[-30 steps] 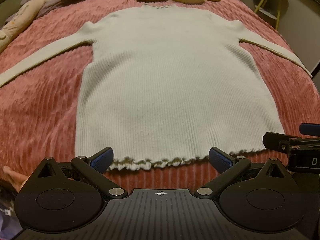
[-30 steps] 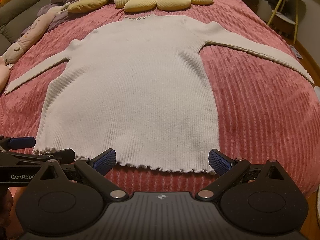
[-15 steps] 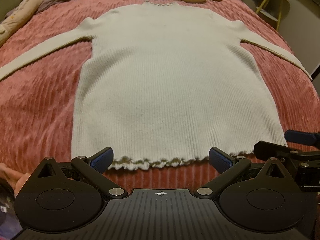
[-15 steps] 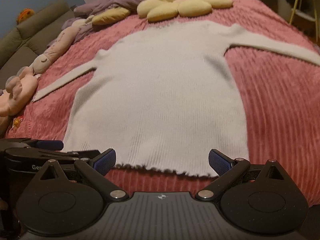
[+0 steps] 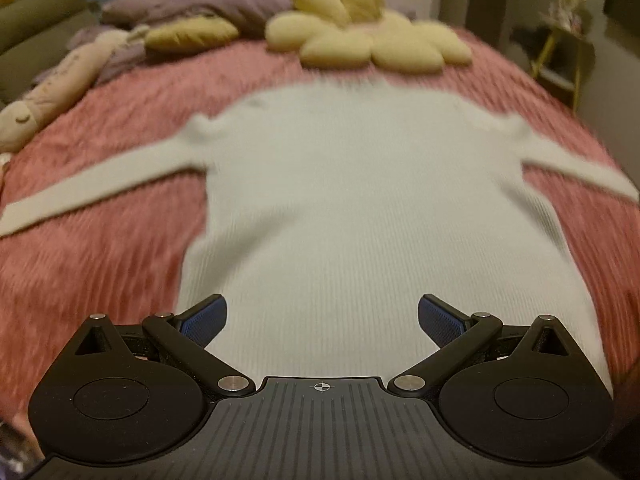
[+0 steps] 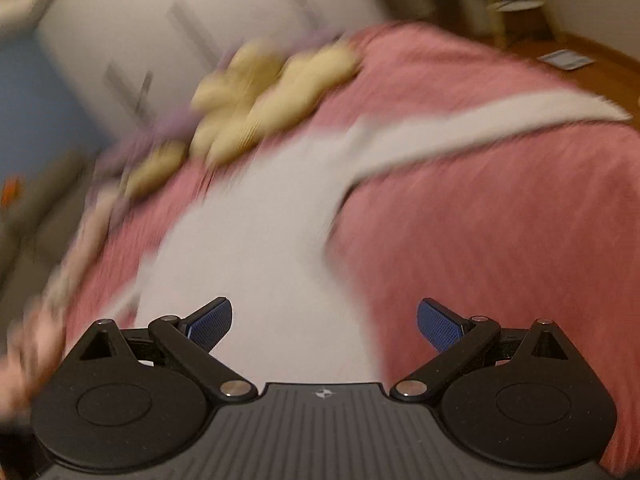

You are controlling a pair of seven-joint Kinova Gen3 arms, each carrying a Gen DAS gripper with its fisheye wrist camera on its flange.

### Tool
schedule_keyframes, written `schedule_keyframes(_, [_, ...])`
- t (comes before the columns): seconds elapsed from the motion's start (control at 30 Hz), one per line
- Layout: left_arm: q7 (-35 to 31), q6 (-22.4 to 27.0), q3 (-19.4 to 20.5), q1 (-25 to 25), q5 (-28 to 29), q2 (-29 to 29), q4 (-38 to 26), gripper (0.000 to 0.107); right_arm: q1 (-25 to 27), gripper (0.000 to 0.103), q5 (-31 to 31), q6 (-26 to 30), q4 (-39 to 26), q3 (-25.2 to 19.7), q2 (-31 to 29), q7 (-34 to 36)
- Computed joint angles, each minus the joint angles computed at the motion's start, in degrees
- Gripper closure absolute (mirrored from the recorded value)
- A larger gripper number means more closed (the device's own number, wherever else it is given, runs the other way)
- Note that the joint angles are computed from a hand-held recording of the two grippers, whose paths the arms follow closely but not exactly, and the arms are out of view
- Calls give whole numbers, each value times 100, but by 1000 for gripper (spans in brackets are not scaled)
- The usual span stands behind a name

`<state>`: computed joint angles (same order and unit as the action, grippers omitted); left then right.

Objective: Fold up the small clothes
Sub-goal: 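Grasp a sleeve cuff with the right tool and fold it across the body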

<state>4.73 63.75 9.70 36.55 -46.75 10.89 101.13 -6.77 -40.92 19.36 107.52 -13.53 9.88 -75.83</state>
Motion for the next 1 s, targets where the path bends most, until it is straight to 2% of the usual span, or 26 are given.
schedule_keyframes(0.07, [466,-433,-311,121,-355,-16,251,4,531,4,-421,-185,-198,-150,315,119])
schedule_keyframes(0.17, [651,-964,-151,-381,-442,37,361,4,1200,8,-428,-451,-526,-437,816,-333])
schedule_keyframes(0.27, [83,-764,-311,-518,-26,452,-140,4,1291,23,-129,-604,-838,-240,1185,-1032])
schedule_keyframes(0.3, [-64,-729,-366,-529,23,566,-243,4,1181,25,-82,-629,-959,-14,1317,-1265])
schedule_keyframes(0.37, [-181,-767,-503,-512,34,709,-321,4,912,41,7,-568,-1200,457,1548,-1731])
schedule_keyframes(0.43, [-212,-908,-609,-538,136,740,-296,4,760,51,112,-297,-1548,839,1795,-2126])
schedule_keyframes(0.5, [-284,-1177,-677,-654,338,705,-219,4,866,53,-66,-323,-1691,819,1993,-2171])
schedule_keyframes(0.6, [-198,-1590,-786,-765,536,609,-10,4,1221,54,-159,-642,-1779,392,2205,-2267])
schedule_keyframes(0.67, [-288,-1665,-809,-831,672,628,7,4,1313,66,126,-732,-1911,279,2348,-2691])
schedule_keyframes(0.7, [-361,-1699,-817,-860,725,634,15,4,1234,71,310,-689,-2038,381,2428,-2924])
schedule_keyframes(0.77, [-603,-1782,-805,-952,892,632,21,4,850,89,729,-523,-2234,854,2517,-3389])
schedule_keyframes(0.83, [-747,-1817,-829,-963,955,619,32,4,408,93,1195,-256,-2498,1385,2592,-3630])
schedule_keyframes(0.93, [-751,-2027,-893,-990,996,524,154,4,-388,95,1894,91,-2758,2177,2579,-3367])
schedule_keyframes(1.0, [-648,-2126,-951,-948,869,444,238,4,-919,95,2360,95,-2869,2552,2538,-3383])
